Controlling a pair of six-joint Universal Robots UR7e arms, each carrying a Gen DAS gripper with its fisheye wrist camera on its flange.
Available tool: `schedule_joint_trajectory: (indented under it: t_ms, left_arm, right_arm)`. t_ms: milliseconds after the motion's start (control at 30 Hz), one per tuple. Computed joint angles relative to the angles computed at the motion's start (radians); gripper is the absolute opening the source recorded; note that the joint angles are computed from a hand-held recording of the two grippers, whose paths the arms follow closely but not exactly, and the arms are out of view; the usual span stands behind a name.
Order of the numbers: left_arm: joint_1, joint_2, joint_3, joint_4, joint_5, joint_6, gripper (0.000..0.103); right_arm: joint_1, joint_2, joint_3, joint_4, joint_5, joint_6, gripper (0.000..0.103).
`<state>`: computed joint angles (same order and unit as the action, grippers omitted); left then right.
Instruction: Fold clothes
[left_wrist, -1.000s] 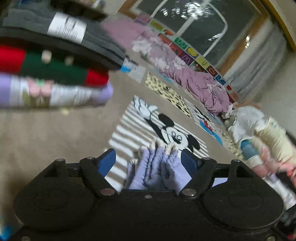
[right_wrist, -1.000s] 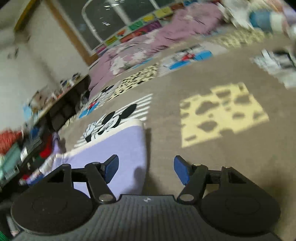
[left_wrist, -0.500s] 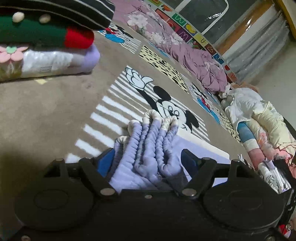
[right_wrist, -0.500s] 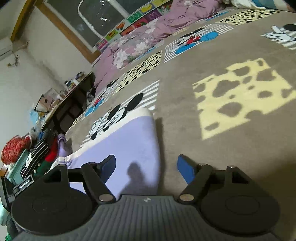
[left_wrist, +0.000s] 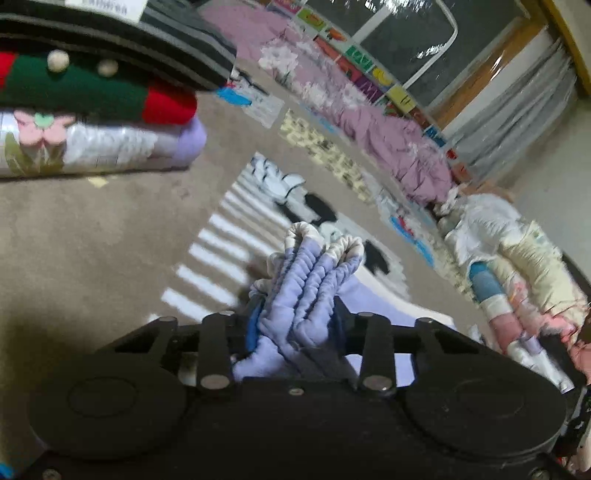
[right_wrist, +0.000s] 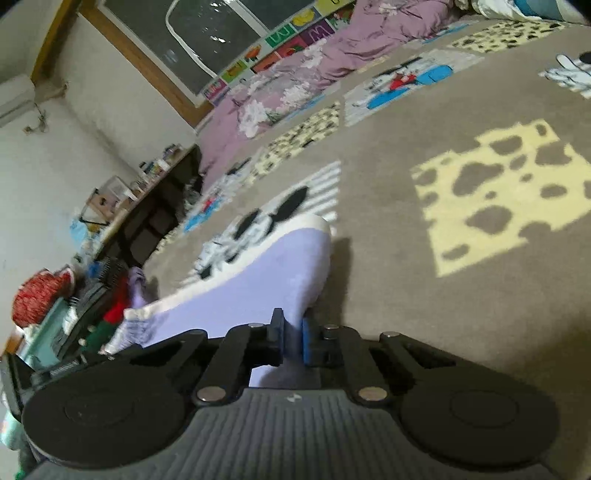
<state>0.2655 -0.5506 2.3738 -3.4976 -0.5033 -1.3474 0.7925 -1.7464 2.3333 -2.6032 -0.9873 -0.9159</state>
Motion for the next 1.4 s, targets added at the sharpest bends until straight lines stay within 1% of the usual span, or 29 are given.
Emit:
schedule_joint_trajectory:
  t_ms: [100, 200, 233, 267, 300, 333, 367, 400, 433, 467, 567, 633, 700, 733, 767, 800, 833, 867, 933, 1033, 1100, 1233, 1300, 1400]
  left_arm:
    - [-0.019, 0.003, 0.014, -0.073, 0.013, 0.007, 0.032]
    - [-0.013, -0.003, 0.024, -0.073, 0.009, -0.017, 0.032]
    - [-0.007, -0.014, 0.027, -0.037, 0.001, -0.038, 0.041]
    - [-0.003, -0.03, 0.03, 0.017, -0.003, -0.07, 0.058]
    - [0.0, -0.046, 0.033, 0.07, -0.007, -0.101, 0.061]
    - [0.0, -0.057, 0.036, 0.097, -0.006, -0.117, 0.066]
    - [-0.002, -0.062, 0.041, 0.102, -0.001, -0.123, 0.069]
    - [-0.004, -0.068, 0.047, 0.108, 0.003, -0.129, 0.069]
    - [-0.002, -0.068, 0.049, 0.1, 0.0, -0.124, 0.07]
    - [0.003, -0.063, 0.05, 0.083, -0.009, -0.111, 0.07]
    - [0.024, -0.034, 0.033, 0.008, -0.052, -0.037, 0.07]
    - [0.039, -0.017, 0.018, -0.024, -0.081, 0.004, 0.07]
    - [0.048, -0.006, 0.003, -0.018, -0.096, 0.018, 0.069]
    - [0.046, -0.001, -0.001, -0.013, -0.091, 0.019, 0.064]
    - [0.044, 0.004, -0.005, -0.008, -0.085, 0.021, 0.053]
    - [0.042, 0.012, -0.005, -0.022, -0.08, 0.022, 0.049]
    - [0.042, 0.023, -0.001, -0.058, -0.076, 0.027, 0.041]
    - [0.041, 0.034, 0.003, -0.099, -0.073, 0.034, 0.037]
    - [0.035, 0.042, 0.007, -0.127, -0.062, 0.034, 0.033]
    - [0.025, 0.052, 0.008, -0.164, -0.044, 0.045, 0.031]
    - [0.021, 0.059, 0.008, -0.21, -0.035, 0.054, 0.03]
    - [0.009, 0.061, -0.006, -0.274, -0.001, 0.104, 0.03]
    - [0.0, 0.063, -0.014, -0.319, 0.03, 0.138, 0.03]
    - [-0.013, 0.065, -0.029, -0.377, 0.095, 0.188, 0.03]
  right_arm:
    - [0.02, -0.02, -0.009, 0.028, 0.024, 0.011, 0.01]
    - [0.036, -0.026, -0.03, 0.05, 0.05, 0.038, 0.01]
    - [0.053, -0.015, -0.037, 0.029, 0.021, 0.054, 0.012]
    - [0.069, 0.003, -0.042, 0.0, -0.02, 0.066, 0.014]
    - [0.085, 0.022, -0.046, -0.034, -0.07, 0.081, 0.025]
    - [0.094, 0.04, -0.051, -0.056, -0.113, 0.099, 0.048]
    - [0.084, 0.045, -0.052, -0.055, -0.114, 0.113, 0.058]
    - [0.07, 0.05, -0.052, -0.052, -0.105, 0.125, 0.067]
    - [0.057, 0.054, -0.053, -0.048, -0.098, 0.137, 0.067]
    - [0.044, 0.052, -0.051, -0.033, -0.086, 0.13, 0.067]
    - [0.006, 0.042, -0.044, 0.022, -0.05, 0.098, 0.067]
    - [0.001, 0.033, -0.033, 0.032, -0.054, 0.062, 0.067]
    - [0.009, 0.03, -0.023, 0.017, -0.068, 0.047, 0.065]
    - [0.016, 0.03, -0.017, 0.004, -0.078, 0.042, 0.055]
    - [0.024, 0.035, -0.016, -0.005, -0.093, 0.036, 0.048]
    - [0.029, 0.041, -0.025, 0.012, -0.102, 0.035, 0.031]
    - [0.023, 0.043, -0.028, 0.025, -0.097, 0.033, 0.025]
    - [0.016, 0.046, -0.03, 0.037, -0.09, 0.032, 0.024]
    - [0.01, 0.043, -0.032, 0.052, -0.074, 0.024, 0.016]
    - [0.016, 0.032, -0.045, 0.104, -0.039, 0.006, 0.011]
    - [0.029, 0.026, -0.058, 0.129, -0.017, 0.019, 0.011]
    - [0.084, 0.023, -0.096, 0.168, -0.001, 0.036, 0.011]
    - [0.116, 0.028, -0.117, 0.179, 0.0, 0.04, 0.011]
    - [0.156, 0.05, -0.151, 0.189, 0.021, -0.006, 0.011]
